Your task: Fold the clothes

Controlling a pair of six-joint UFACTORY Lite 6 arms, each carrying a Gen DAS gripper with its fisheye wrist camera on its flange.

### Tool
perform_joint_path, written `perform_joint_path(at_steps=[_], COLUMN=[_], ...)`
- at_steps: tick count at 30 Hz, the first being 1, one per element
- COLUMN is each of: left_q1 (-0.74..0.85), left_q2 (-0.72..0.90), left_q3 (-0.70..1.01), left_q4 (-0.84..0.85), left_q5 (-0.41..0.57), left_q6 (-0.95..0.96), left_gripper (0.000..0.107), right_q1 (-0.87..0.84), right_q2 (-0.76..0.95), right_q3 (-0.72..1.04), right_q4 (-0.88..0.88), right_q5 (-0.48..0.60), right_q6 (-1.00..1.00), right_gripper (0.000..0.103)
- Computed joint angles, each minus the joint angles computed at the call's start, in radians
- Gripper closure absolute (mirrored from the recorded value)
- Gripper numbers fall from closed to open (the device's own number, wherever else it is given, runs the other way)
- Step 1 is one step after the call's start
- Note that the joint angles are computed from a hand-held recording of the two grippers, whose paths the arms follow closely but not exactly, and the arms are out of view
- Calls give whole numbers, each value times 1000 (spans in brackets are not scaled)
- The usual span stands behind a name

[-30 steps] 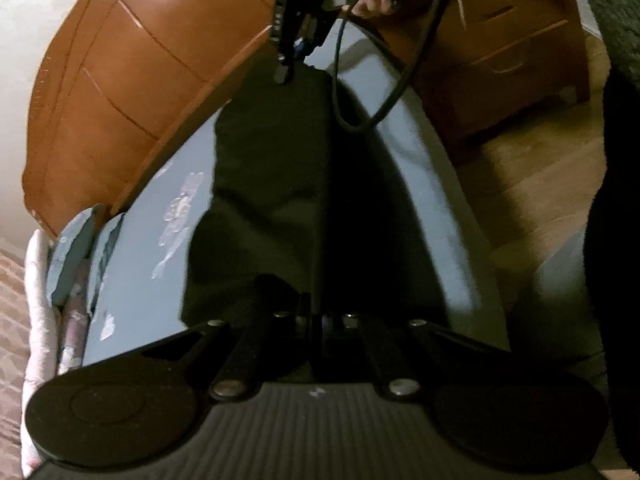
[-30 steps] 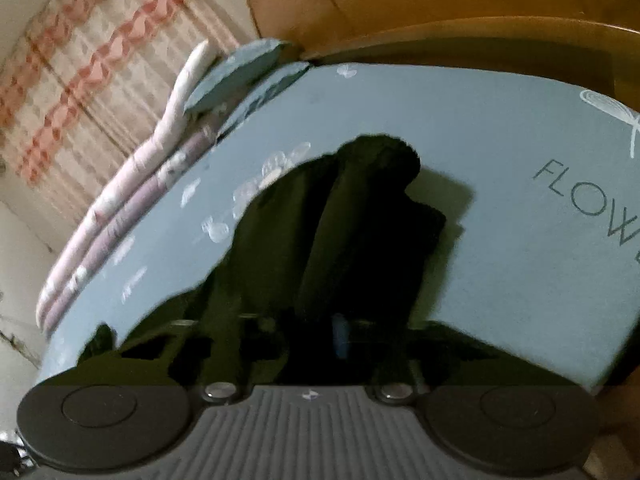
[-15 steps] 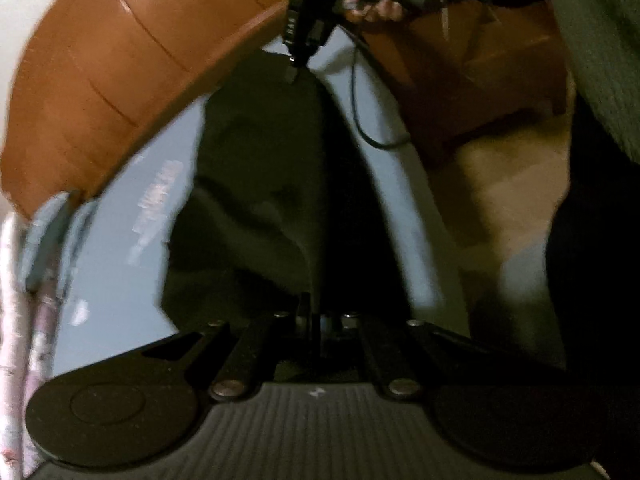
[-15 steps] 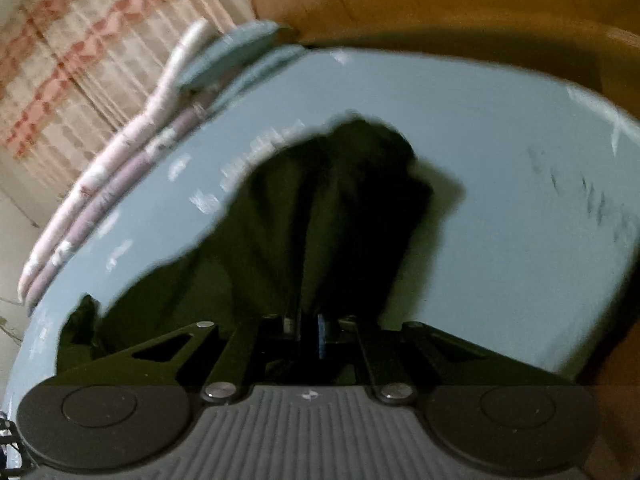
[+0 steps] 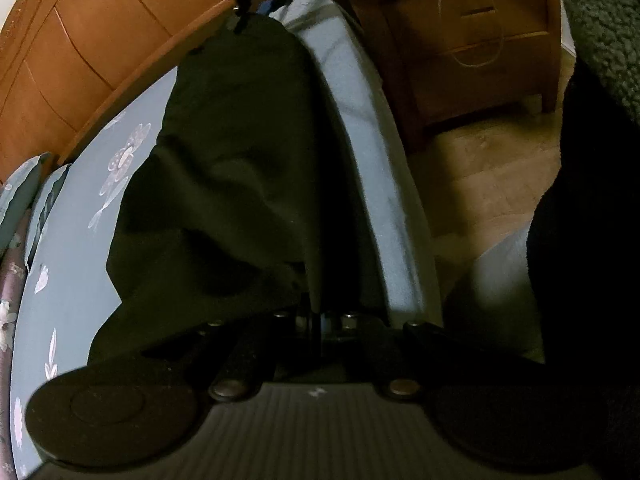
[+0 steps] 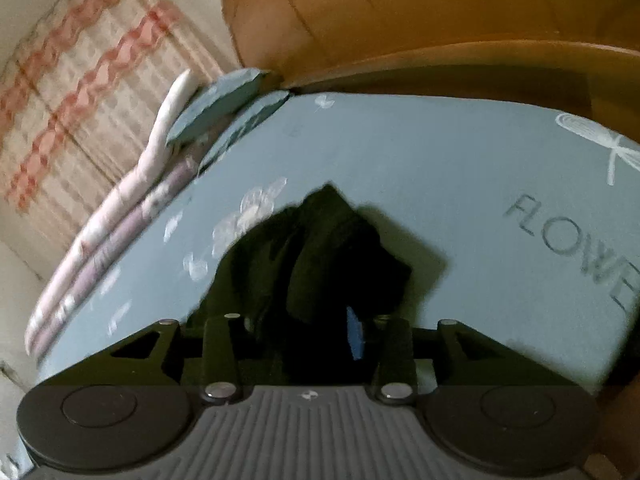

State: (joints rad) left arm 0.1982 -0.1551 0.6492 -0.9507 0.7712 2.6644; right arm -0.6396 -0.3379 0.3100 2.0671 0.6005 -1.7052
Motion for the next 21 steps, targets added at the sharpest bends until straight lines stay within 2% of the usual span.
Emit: perform_joint_path(at_steps=[3, 4, 7, 10, 16, 21], left_q1=[-9, -9, 9, 43, 84, 120], left_q2=[10, 9, 14, 69, 128, 125], left_q3=[20, 21, 58, 184, 397, 459], left_q4=[15, 16, 31, 30, -36, -63], left_q5=[3, 4, 48, 139, 210, 247], left_q6=[-41, -45, -83, -209, -333, -383], left_gripper=[104, 104, 105, 105, 105, 105], right_q1=[29, 43, 83, 116, 180, 155], right_q2=[111, 132, 161, 185, 255, 221], right_q3=[89, 118, 206, 331, 563, 565], right_q4=[68, 78, 62, -37, -225, -331], right_q5=[0, -9, -35, -83, -164, -148], right_q6=[-36, -35, 2, 101, 292, 372], right_gripper=[65, 75, 78, 79, 80, 80])
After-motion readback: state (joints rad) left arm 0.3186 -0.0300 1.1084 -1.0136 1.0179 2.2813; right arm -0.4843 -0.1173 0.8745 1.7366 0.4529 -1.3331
